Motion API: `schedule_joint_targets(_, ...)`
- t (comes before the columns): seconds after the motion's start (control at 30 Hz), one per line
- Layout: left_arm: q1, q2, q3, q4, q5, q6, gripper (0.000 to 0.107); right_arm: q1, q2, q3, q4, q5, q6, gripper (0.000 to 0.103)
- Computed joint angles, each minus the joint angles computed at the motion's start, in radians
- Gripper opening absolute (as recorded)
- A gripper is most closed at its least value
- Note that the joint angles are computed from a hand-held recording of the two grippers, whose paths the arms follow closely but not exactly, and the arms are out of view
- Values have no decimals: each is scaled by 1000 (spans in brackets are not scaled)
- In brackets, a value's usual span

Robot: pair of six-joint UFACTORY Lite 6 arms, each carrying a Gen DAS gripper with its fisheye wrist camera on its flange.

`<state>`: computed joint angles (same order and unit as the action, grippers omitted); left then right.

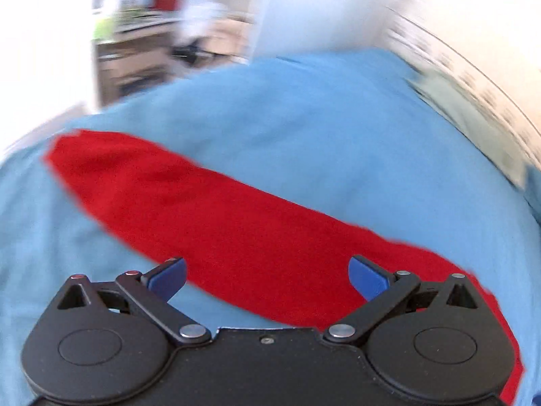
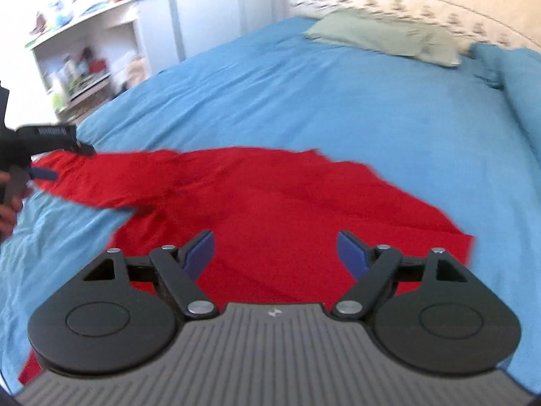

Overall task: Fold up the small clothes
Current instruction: 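Move the left gripper to the other sleeve cuff and close on it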

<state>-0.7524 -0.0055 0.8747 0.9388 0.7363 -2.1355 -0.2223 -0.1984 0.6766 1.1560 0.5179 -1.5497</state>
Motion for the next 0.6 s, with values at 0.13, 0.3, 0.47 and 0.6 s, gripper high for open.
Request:
schedule_joint_targets(0.13, 238, -250, -313, 57, -147, -26, 102, 226, 63, 22, 43, -34, 93, 95)
schedule_joint_targets(0.3, 506, -420, -523, 221, -246, -124, 98, 488, 161, 57, 252, -160, 27, 95)
schedule_joint_targets(0.47, 651, -387, -583, 609, -302, -516, 89, 624, 273, 102, 475, -226, -119, 95)
schedule_joint_targets(0.6, 669, -305, -572, 782, -283, -710, 73, 652, 311, 119, 542, -230, -197, 95)
